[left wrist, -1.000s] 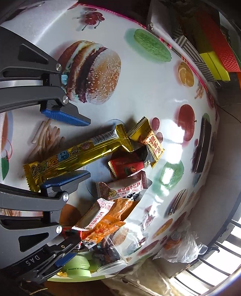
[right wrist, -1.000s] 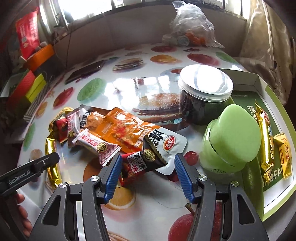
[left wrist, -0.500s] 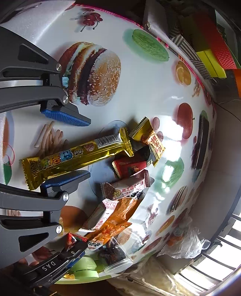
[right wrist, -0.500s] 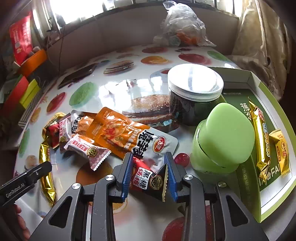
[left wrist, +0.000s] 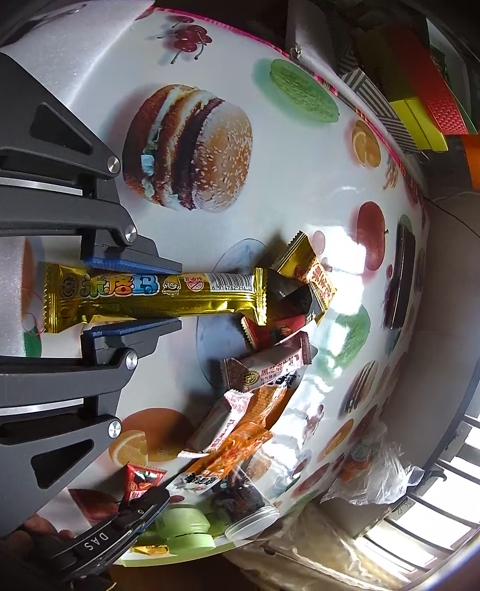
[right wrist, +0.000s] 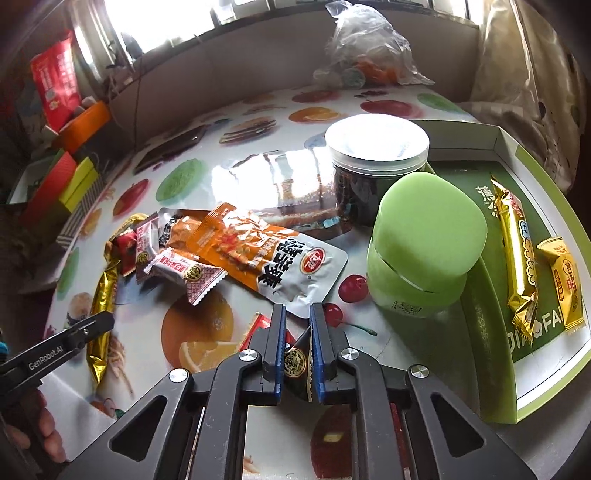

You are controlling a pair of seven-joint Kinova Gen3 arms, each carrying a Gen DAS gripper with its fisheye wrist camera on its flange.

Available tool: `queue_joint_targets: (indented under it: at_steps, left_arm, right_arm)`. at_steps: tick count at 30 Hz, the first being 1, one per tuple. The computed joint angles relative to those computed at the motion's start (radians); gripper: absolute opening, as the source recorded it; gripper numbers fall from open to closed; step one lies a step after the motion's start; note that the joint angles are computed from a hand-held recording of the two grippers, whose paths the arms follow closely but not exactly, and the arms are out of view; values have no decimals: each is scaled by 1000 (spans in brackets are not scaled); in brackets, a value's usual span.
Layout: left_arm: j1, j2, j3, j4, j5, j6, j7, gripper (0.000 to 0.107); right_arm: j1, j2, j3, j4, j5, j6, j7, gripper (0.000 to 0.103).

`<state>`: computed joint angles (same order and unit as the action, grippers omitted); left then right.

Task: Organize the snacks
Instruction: 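Grasp a gold snack bar with the left tool while the right tool grasps a small red packet, then carry the gold bar in the left tool and the red packet in the right tool toward the green box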

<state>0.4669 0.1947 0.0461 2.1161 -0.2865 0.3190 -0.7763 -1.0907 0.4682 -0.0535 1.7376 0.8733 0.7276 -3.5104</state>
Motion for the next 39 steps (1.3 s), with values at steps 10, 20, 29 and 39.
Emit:
queue_joint_targets:
  at_steps: [10, 20, 29, 39]
  left_arm:
    - [20, -38, 6, 30, -36, -29, 28, 24]
    - [37, -65, 31, 19, -83, -14, 61, 24]
    - [52, -89, 62, -4, -145, 22, 110, 24]
    - [61, -103, 112, -44, -188, 53, 124, 24]
  right_arm:
    - [-19, -36, 8, 68, 104, -66, -134, 10]
    - [-1, -76, -30, 117, 216, -88, -252, 10]
    - [10, -99, -70, 120, 253, -44, -280, 10]
    - [19, -147, -117, 146, 310, 18, -334, 10]
